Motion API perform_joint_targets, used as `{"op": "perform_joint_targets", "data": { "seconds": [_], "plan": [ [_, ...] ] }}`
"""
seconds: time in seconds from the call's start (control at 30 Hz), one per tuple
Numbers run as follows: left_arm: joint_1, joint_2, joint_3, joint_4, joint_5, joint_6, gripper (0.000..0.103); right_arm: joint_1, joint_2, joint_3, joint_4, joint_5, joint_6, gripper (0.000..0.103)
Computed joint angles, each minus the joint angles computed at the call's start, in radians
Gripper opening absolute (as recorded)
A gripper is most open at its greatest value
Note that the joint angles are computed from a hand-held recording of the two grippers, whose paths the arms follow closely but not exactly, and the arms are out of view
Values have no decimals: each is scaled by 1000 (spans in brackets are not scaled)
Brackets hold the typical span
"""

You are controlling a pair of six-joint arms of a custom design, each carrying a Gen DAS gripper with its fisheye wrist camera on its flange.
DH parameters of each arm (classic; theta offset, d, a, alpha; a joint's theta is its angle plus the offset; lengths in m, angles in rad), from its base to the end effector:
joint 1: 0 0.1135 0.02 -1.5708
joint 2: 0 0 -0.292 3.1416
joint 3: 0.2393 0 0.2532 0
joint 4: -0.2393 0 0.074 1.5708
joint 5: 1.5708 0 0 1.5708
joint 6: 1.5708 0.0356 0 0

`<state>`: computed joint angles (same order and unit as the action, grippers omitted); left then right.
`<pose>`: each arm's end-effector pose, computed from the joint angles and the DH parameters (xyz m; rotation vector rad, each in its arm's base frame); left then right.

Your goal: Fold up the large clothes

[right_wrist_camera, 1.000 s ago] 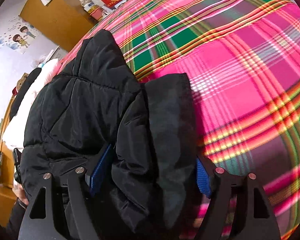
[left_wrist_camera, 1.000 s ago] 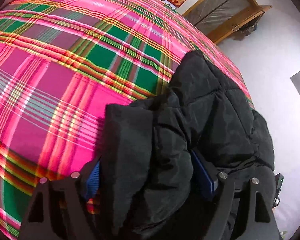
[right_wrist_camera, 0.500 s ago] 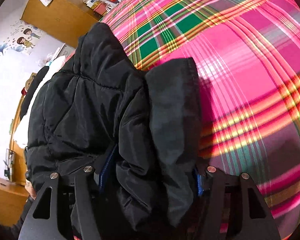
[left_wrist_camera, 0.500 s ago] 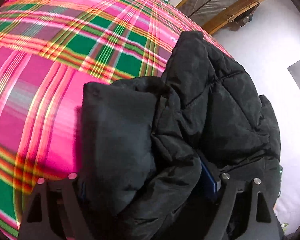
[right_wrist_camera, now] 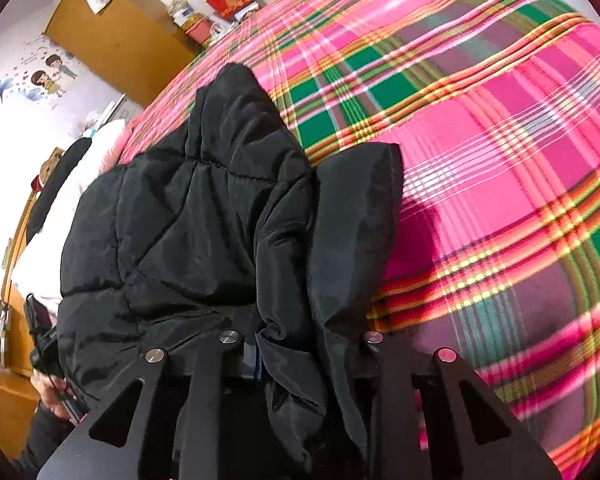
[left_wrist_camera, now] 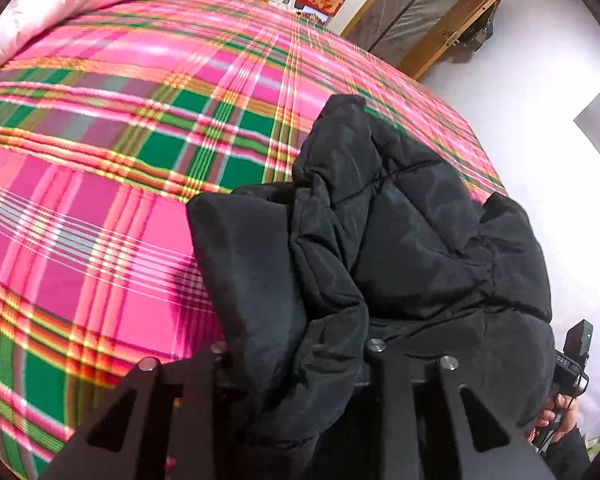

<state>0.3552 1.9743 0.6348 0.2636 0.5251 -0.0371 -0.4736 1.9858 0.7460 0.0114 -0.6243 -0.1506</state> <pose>0.2868 0.0873 0.0641 -0.3232 2.5039 -0.5676 0.2845 -0.1224 0.0707 0.2704 2.5466 0.6495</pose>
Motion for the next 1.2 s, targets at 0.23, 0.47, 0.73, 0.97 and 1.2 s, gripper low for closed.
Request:
{"op": "perform_joint_targets", "data": {
  "seconds": [0.23, 0.47, 0.73, 0.97, 1.2],
  "plan": [
    [24, -173, -46, -98, 12, 32, 28, -37, -134, -60, -62, -18, -40, 21],
    [69, -319, -69, -225, 42, 84, 28, -53, -245, -80, -158, -38, -78, 21],
    [131, -414, -93, -310, 72, 138, 28, -38, -314, -84, -209, -44, -77, 21],
    [178, -427, -48, -375, 95, 184, 28, 6, -356, -75, -219, -47, -27, 21],
    [247, -401, 23, -439, 110, 238, 28, 102, -343, -55, -171, -34, 60, 21]
  ]
}}
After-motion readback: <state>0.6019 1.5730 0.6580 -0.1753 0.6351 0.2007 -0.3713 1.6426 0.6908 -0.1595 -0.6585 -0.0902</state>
